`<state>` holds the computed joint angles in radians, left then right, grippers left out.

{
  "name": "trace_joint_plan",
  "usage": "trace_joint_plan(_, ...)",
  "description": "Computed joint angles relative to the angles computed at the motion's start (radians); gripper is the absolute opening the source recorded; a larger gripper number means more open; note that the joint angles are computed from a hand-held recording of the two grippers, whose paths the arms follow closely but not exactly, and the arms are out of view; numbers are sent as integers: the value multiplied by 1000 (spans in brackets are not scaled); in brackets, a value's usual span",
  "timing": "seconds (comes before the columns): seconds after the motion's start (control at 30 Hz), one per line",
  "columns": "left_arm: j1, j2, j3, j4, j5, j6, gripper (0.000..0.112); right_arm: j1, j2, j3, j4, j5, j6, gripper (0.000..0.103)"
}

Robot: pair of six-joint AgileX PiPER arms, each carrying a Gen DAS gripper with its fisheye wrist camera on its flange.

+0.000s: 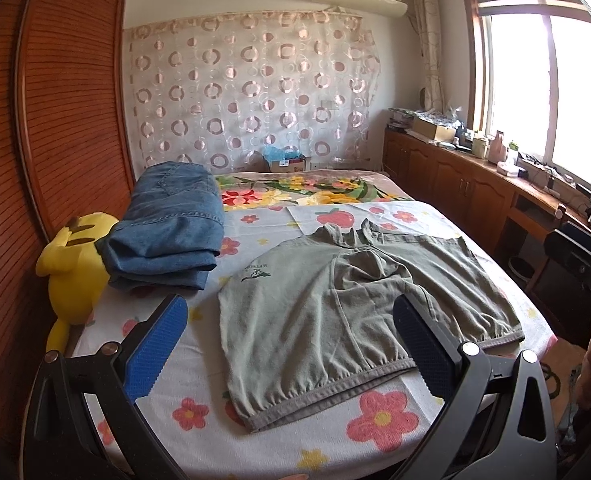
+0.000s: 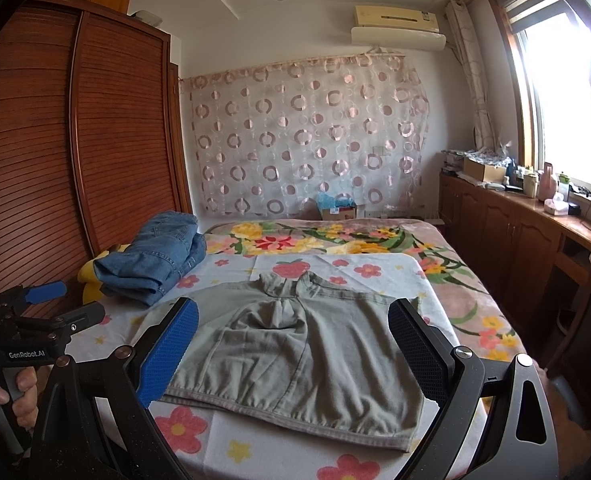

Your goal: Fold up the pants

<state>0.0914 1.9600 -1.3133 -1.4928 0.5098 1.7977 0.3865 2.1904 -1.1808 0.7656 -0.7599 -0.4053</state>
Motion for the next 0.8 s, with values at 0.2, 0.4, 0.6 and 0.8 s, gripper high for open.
trace_joint_plan(0.2,-4,87,-107,111,58,-92,103,-33,17,-22,-25,16,-8,96)
trace_joint_plan(0.4,-37,143,-174,165,47,-113,103,-75,41,-58,-9,60,-49,96)
trace_joint_plan(0.6,-65,203,-247,239,43,-172,103,-113,73,-114,29,117,-94,96)
trace_joint_plan(0.8,-92,259,-333,340,72,-260,103,-138,73,-163,93,191,-181,92)
